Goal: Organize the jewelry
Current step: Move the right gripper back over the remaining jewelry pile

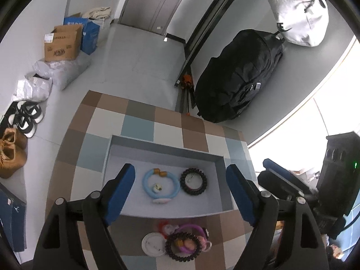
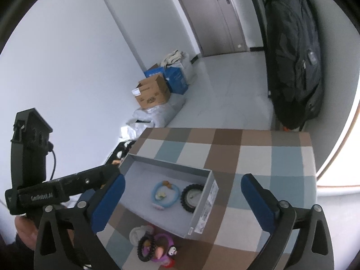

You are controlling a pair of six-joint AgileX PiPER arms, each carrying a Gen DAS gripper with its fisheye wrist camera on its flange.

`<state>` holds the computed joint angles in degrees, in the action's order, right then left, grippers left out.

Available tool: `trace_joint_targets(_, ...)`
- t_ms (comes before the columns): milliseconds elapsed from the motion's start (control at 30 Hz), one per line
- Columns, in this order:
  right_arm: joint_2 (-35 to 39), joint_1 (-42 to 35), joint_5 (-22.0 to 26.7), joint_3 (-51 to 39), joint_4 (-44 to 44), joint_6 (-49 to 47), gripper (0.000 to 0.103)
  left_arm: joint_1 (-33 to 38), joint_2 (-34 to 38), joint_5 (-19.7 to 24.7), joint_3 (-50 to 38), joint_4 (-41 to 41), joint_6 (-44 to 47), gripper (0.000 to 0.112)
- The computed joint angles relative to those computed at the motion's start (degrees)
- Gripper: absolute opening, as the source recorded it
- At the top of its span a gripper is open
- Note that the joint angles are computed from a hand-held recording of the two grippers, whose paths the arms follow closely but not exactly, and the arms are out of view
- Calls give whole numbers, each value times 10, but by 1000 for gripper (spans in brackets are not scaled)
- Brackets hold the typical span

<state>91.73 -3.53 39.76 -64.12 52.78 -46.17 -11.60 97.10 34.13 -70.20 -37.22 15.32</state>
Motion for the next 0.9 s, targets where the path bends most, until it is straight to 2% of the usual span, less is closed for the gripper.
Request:
trace_joint_targets(133,-15,-10,-8,18,9,-7,103,-3,-28,-18,36,-8,21,79)
trace_joint_targets(233,-20,-16,-12,28,8,-3,103,5,-46,-22,62,-51,69,79)
trace_joint_targets(367,-32,-22,-14,46,7,-11,103,9,-58,-27,85,-52,73,79)
trace_joint_targets(500,-43,-29,3,69,13,-18,103,17,-65,-18,98,-42,56,79)
trace_joint_targets(600,-52,-32,20,89,8,-8,103,19,-81,-29,114,-2,3,79)
trace_joint_targets(667,-62,-31,27,102,9,-4,103,27,-85,-21,119,-17,14,79)
trace_joint_targets(800,-79,-35,53,126,32,-10,103,24,-96,-26,131,16,-16,79)
trace_joint_targets(900,-92,-35,63,155,52,-12,103,27,-104,-25,146,7,-10,79)
